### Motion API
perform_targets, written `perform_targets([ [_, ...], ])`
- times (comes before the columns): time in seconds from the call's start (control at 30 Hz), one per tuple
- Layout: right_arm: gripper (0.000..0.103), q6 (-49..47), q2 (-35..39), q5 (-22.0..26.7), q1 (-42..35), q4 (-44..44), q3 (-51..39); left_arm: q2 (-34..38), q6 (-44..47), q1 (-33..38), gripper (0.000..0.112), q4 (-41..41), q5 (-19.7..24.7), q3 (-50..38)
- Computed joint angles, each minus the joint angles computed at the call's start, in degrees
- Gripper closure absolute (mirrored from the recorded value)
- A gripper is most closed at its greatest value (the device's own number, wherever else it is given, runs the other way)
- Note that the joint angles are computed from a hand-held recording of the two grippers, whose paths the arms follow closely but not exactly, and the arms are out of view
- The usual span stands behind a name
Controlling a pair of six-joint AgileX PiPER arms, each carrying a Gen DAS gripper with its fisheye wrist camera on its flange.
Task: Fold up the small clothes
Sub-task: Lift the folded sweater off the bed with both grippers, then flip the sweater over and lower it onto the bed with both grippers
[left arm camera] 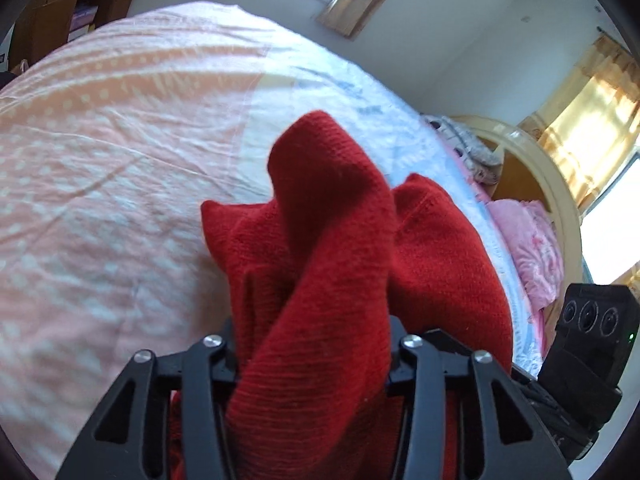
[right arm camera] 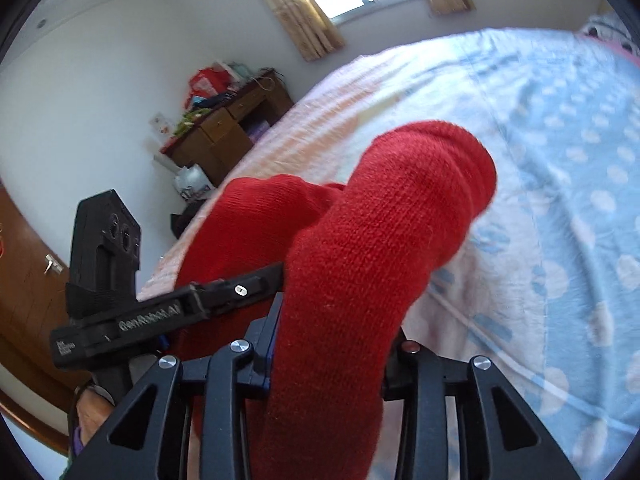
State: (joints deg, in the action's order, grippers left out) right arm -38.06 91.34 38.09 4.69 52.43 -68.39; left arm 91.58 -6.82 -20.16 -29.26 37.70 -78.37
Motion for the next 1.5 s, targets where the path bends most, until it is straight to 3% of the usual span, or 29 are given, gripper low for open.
perform_targets([
  [0.27,0.068,1.7,-9.9,2.4,3.2,-5.0,1.0,-9.7,10.4,2.2,0.067,-18.3,-5.5,11.9],
  [0.53,0.068,4.5,-12.9,5.1,7.4,-6.6,-0.9,-18.0,12.3,5.2,0.067,-22.8,-6.1,18.1],
  [0.7,0.068,9.0,-11.0,7.2,14.1,-9.0,-7.3,-25.3,13.2,11.7,0.067,-25.8,-4.3,22.5],
  [0.83,0.068,12.4,-6.9,8.1,22.6,-10.5,-15.6,-33.5,12.3,23.7,0.067,-23.9,2.9,23.8],
  [0.93,0.068,12.4,-3.2,7.6,28.7,-8.8,-21.1,-37.7,11.1,37.9,0.067,-19.6,13.7,19.1],
  [1.0,0.068,7.2,1.5,8.4,30.1,0.0,-24.7,-38.2,12.2,46.2,0.067,-18.5,19.4,15.6],
  [1.07,0.068,1.9,7.9,10.8,30.2,11.4,-28.7,-37.5,13.7,52.6,0.067,-16.2,22.3,12.2],
  [1.17,0.068,-8.2,17.0,13.6,29.5,27.4,-30.4,-34.7,12.6,52.9,0.065,-9.2,18.4,10.9],
  [1.27,0.068,-7.3,26.5,14.0,29.4,29.4,-34.8,-28.8,9.3,46.9,0.063,-1.4,8.3,15.4],
  [1.37,0.068,6.2,36.2,11.7,29.9,14.8,-44.8,-19.1,11.8,46.4,0.061,-4.8,1.6,21.2],
  [1.4,0.068,10.0,39.1,10.9,30.3,9.1,-47.1,-15.9,14.7,47.3,0.049,-8.0,0.7,22.6],
  [1.5,0.065,16.9,41.8,9.5,31.3,-1.8,-49.3,-14.5,27.2,49.6,0.045,-22.6,-3.8,26.8],
])
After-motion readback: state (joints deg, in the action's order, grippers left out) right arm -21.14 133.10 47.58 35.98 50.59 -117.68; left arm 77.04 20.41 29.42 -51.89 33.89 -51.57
